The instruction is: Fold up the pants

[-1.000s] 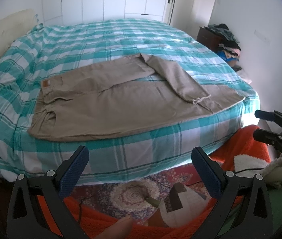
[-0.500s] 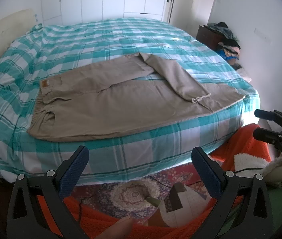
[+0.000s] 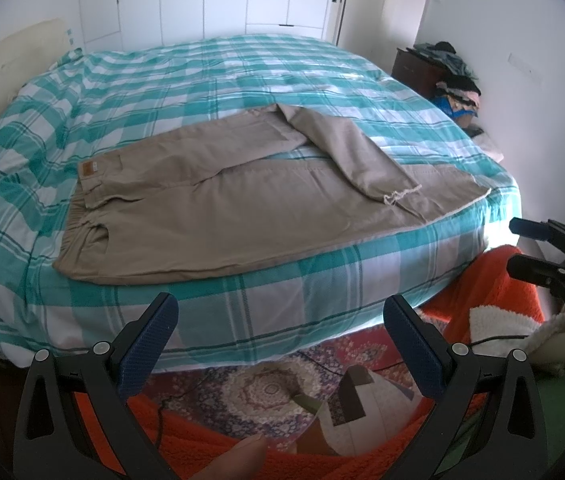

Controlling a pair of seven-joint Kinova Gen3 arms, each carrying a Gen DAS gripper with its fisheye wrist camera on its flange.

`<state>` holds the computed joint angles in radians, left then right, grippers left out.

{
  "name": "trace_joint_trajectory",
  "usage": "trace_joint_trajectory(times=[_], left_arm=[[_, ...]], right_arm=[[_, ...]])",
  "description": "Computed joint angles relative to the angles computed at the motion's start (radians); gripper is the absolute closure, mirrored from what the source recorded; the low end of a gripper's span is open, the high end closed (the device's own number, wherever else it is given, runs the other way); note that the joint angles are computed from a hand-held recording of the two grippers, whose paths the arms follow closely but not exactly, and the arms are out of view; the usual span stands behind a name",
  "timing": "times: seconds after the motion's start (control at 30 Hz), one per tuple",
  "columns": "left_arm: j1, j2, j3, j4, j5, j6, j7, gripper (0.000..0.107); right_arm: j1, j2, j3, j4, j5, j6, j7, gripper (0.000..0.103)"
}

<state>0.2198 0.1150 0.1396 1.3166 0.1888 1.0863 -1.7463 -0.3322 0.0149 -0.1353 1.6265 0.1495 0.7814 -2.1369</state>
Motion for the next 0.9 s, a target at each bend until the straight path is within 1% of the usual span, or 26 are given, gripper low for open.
trace_joint_trajectory(times=[0.6, 0.73, 0.83, 0.9], left_arm=[[0.001, -0.004, 0.0, 0.001, -0.001, 0.0, -0.01, 0.005], [0.0, -0.011, -0.004, 0.005, -0.008, -0.007, 0.009, 0.005], [-0.01, -0.021, -0.012, 0.01, -0.007, -0.013, 0.023, 0.005], [-0.011, -0.021, -0.014, 0.011, -0.025, -0.014, 0.041, 0.005]], right_arm=[[-0.001, -0.002, -0.001, 0.001, 0.002, -0.002, -0.004, 0.0], [-0.001, -0.003, 0.0, 0.002, 0.003, -0.002, -0.005, 0.0], [-0.01, -0.012, -0.008, 0.002, 0.047, -0.002, -0.045, 0.0], [-0.014, -0.026, -0.013, 0.012, 0.082, -0.006, -0.081, 0.0]])
